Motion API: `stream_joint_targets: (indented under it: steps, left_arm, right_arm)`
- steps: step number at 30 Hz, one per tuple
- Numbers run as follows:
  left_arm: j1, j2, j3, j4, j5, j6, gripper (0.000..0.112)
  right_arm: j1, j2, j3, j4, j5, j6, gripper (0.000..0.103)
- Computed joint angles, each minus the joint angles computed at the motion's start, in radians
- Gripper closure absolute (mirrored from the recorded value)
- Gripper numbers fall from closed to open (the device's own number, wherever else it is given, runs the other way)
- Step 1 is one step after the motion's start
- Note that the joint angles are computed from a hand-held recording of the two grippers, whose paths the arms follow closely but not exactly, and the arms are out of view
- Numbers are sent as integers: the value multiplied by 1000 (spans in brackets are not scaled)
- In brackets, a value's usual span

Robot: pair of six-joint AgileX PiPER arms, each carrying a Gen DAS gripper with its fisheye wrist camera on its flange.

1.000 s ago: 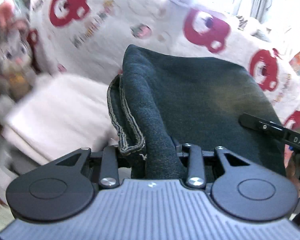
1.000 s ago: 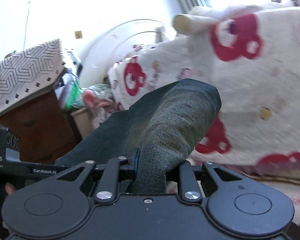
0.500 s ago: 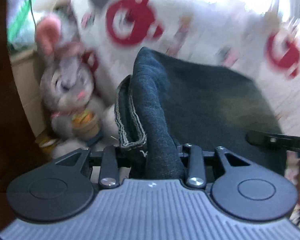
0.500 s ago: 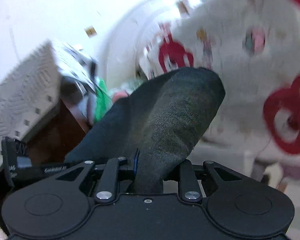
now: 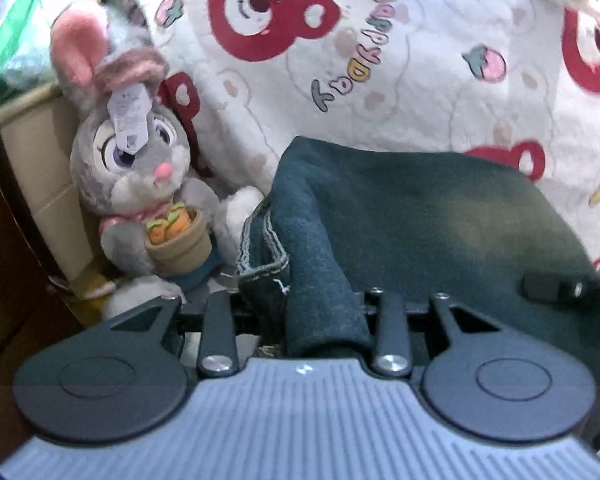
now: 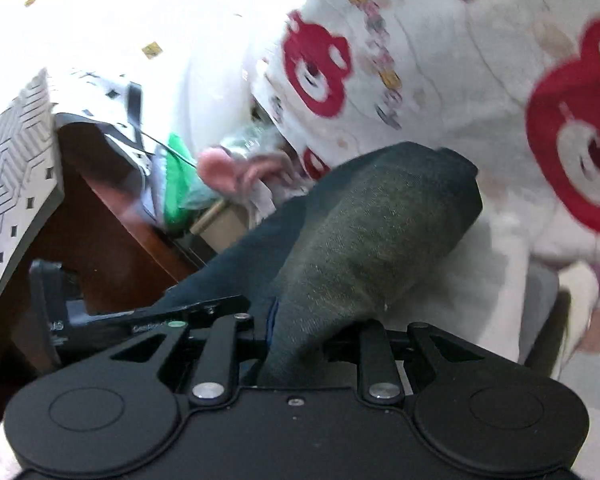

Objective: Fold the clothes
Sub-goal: 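Carry the folded jeans with both tools onto the clothes stack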

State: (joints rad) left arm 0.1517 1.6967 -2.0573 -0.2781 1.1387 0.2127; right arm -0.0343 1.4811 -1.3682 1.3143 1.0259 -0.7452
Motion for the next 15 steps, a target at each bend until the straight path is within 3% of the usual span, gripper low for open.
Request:
stream_joint_targets:
  steps: [2,5,6,10,13,15]
  left_arm:
    - [4,-5,42,-14,-8,6,80]
    - [-23,-46,146,22,-68,-6,79]
    - [-25,-56,161,27,-79,-8,79]
    - [-18,-62,163,16,-70,-20,78]
    - [-26,-76,194,34,-107,-47,77]
    - [-24,-73,192,32,-116,-61,78]
  right_arm:
    - [23,-4,-12,-69,-49,31,78]
    - [123,-37,23,-323,-223,218,65]
    - [130,-38,32,-347,-230,267,64]
    - [65,-23,59,-238,-148,247,60]
    - [33,-52,89,-254,-77,306,45]
    - [-12,-86,154,-199,-7,305,46]
